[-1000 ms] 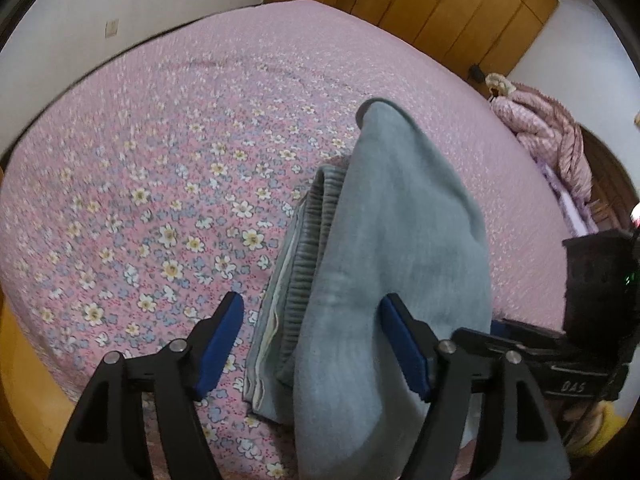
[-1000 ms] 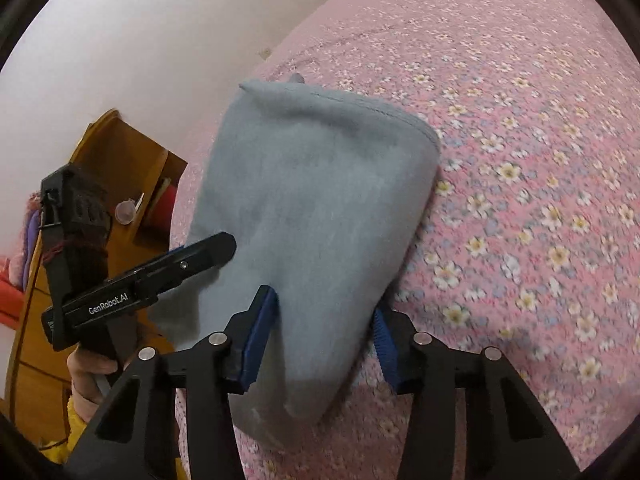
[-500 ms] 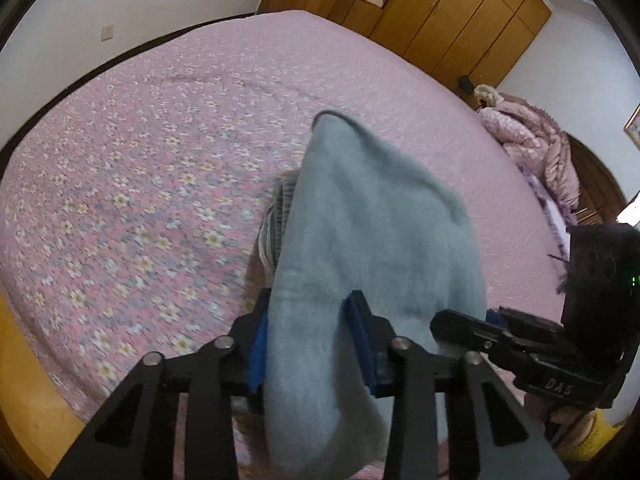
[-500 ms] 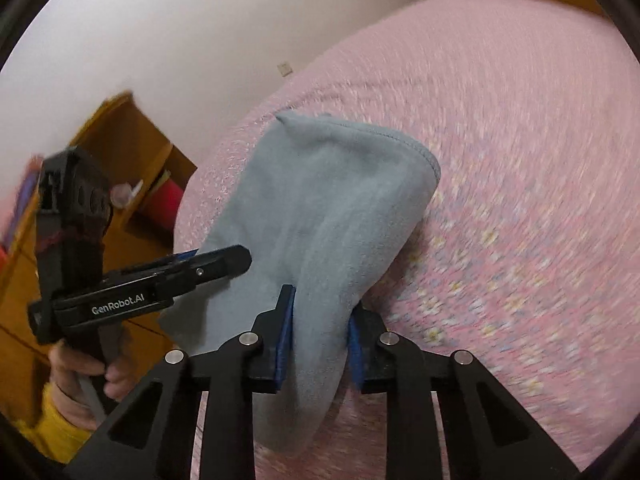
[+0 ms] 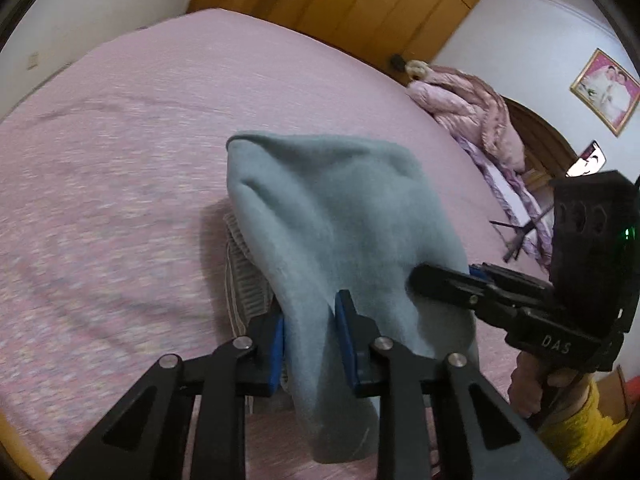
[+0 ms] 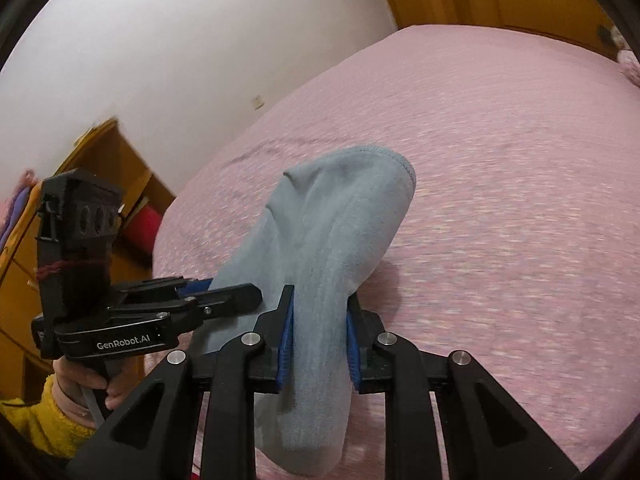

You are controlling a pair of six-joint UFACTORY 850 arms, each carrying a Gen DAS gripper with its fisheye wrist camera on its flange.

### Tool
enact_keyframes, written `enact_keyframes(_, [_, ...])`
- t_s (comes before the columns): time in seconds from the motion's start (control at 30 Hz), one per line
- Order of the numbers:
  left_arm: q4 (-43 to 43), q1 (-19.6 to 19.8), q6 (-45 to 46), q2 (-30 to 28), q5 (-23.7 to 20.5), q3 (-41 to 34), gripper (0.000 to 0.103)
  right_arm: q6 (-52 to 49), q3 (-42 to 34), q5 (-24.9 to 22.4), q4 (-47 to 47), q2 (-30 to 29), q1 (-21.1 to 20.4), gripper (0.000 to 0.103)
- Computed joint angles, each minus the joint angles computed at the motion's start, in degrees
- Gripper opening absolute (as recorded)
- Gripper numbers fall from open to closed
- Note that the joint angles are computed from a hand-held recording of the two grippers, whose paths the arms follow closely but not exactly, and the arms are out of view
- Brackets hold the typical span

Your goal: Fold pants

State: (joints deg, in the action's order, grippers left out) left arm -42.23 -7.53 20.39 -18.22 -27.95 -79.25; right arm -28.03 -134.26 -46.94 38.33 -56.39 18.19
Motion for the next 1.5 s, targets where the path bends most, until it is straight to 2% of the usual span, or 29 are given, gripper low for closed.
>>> enact_keyframes(0.13, [0.2, -2.0, -0.4, -4.3, -2.1, -6.2, 0.023, -2.0, 3.5, 2.1, -0.1, 2.8, -2.7, 0.023])
enact_keyframes(0.3, [3.4, -4.6, -1.9, -10.3, -4.4, -15.3, 0.023, -0.5, 0.5, 1.9, -2.8, 1.3, -5.2, 0.023])
enact_keyframes(0.47, [9.4, -6.8, -5.8, -18.1, -7.1, -25.2, 0.023, 6.0, -5.5, -0.3, -7.6, -3.3, -7.6, 0.023])
enact_keyframes(0.6, [15.4, -7.7, -9.7, -24.1, -9.5, -31.9, 0.024, 17.0, -14.4, -4.2, -13.6, -10.6, -7.4, 0.027])
enact_keyframes(0.63, [16.7, -7.8, -10.5, -25.5, -10.2, -33.4, 0.031, 18.7, -14.7, -4.5, -14.3, -11.3, -7.5, 0.028])
enact_keyframes(0.67, [17.3, -7.7, -10.5, -26.5, -10.5, -34.4, 0.042, 19.1, -13.5, -3.7, -14.2, -11.0, -7.6, 0.032])
enact_keyframes(0.73, [17.9, -7.4, -11.0, -27.6, -10.5, -35.5, 0.054, 18.5, -8.2, -0.6, -12.3, -8.4, -7.7, 0.036])
enact_keyframes(0.83, [14.3, -6.4, -9.4, -27.2, -11.4, -34.7, 0.054, 17.4, -1.8, 2.4, -11.3, -4.6, -7.7, 0.037])
enact_keyframes(1.03, [18.8, -7.2, -12.3, -21.8, -12.1, -29.2, 0.052, 16.1, 14.9, 9.8, -13.2, 6.5, -7.3, 0.037])
enact_keyframes(1.1, [18.6, -7.8, -10.7, -19.7, -11.4, -26.8, 0.052, 15.3, 20.0, 12.0, -13.0, 9.8, -7.2, 0.037])
enact_keyframes(1.3, [33.2, -10.8, -19.7, -15.7, -7.4, -21.0, 0.053, 15.3, 33.6, 17.0, -14.7, 19.0, -5.9, 0.037])
enact_keyframes(1.37, [33.4, -10.6, -21.3, -15.8, -7.0, -20.1, 0.056, 16.0, 33.2, 17.7, -16.0, 18.3, -5.8, 0.038])
enact_keyframes(1.5, [27.4, -9.2, -20.5, -15.8, -5.8, -18.2, 0.064, 19.7, 32.6, 18.3, -20.3, 16.7, -4.8, 0.045])
